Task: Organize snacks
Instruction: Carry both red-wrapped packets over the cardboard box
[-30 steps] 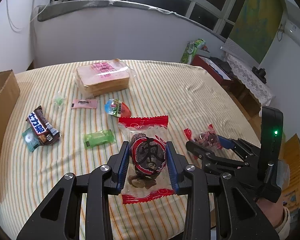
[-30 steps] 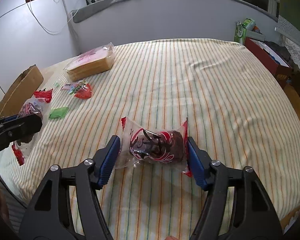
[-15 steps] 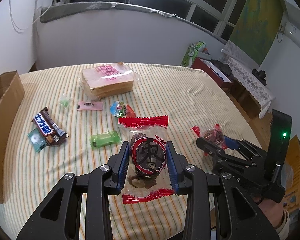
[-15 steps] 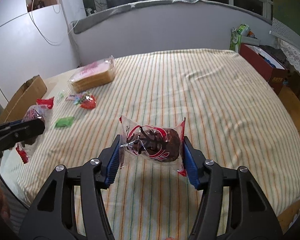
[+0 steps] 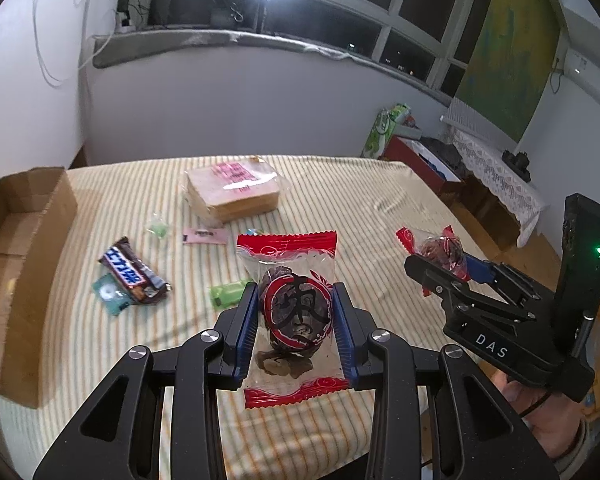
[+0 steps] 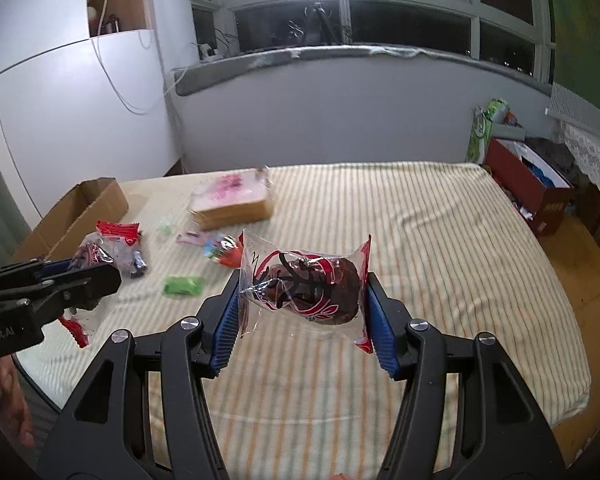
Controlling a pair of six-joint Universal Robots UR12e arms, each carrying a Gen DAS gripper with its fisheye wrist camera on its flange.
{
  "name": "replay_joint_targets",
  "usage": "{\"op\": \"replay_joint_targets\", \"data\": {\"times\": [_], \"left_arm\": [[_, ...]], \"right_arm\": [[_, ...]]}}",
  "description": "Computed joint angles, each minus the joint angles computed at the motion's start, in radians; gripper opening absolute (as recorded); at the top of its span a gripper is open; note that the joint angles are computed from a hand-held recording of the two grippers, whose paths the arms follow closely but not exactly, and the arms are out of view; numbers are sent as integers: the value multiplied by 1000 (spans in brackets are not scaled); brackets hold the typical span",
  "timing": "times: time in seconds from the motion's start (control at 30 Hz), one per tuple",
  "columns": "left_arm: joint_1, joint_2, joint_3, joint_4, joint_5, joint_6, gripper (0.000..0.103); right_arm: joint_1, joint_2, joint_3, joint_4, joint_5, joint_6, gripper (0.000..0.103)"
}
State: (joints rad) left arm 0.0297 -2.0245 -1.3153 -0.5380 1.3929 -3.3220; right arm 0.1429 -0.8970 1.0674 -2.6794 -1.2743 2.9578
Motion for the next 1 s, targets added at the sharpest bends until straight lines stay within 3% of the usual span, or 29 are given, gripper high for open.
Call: {"op": "replay_joint_targets", "data": {"times": [0.6,1.0], "left_arm": [[74,112,-146,153,51,22,34],[147,172,-237,199,119,-30,34]], "right_arm": [[101,-19,4,-39,-20,-76,59],[180,15,-56,-13,17,-140,59]]}}
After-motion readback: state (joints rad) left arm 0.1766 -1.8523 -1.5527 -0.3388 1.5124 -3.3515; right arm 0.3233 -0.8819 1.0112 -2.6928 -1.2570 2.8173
